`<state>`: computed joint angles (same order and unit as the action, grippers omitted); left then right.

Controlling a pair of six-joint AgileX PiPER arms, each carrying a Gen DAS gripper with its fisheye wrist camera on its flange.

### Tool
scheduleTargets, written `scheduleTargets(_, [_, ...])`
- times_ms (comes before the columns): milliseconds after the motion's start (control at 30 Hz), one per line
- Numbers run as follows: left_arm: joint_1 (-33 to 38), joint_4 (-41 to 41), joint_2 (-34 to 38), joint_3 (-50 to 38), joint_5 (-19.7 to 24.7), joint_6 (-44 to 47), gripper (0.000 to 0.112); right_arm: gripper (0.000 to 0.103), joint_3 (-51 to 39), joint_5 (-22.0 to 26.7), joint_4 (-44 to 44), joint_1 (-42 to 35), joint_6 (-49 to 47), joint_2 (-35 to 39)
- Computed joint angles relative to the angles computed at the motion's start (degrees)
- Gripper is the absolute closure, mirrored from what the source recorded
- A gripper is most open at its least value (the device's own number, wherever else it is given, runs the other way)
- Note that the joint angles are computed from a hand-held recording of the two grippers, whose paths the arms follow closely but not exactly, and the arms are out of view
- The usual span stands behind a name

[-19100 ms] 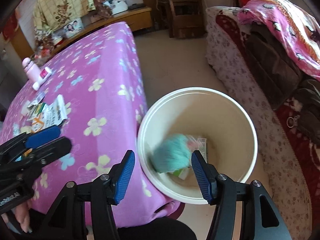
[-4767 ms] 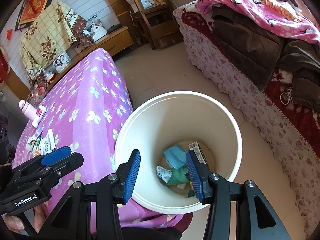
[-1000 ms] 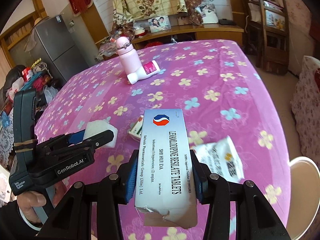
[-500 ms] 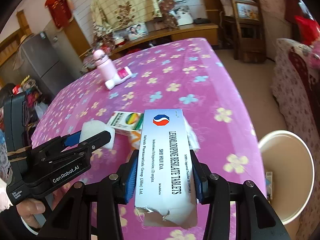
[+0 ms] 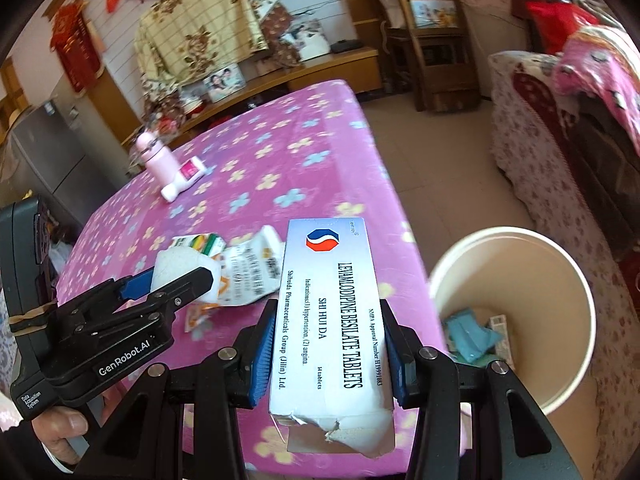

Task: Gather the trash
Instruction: 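Carry the sponge and medicine box toward the white bucket, then hold the sponge and medicine box over the bucket and open both tools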

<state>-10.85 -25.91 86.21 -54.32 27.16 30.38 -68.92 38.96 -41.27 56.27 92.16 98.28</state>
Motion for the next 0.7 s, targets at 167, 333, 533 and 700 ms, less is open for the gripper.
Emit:
scheduleTargets(167, [-5.66,4.45,0.58,-0.28,-1.44,-5.72,0.063,0.058,6.44,0.76,-1.9,-0.46,4.54,-4.52])
scheduleTargets(333, [-9.9,8.29,1.94,-1.2,-2.0,-10.81,0.063,0.058,12.32,0.63,-3.04,-1.27,8.27,-8.51])
scheduleTargets(533, [-14.42,12.49,3.94,-2.68,-2.4,-16.11,0.063,0.058,17.64,0.72,-4.18,-1.92,11.75,-12.31])
scheduleTargets(700, [-17.04,13.9,5.65,-3.94,-2.34,-18.39,0.063,0.058,21.36,0.39,-4.12,-2.77,13.43,-14.72])
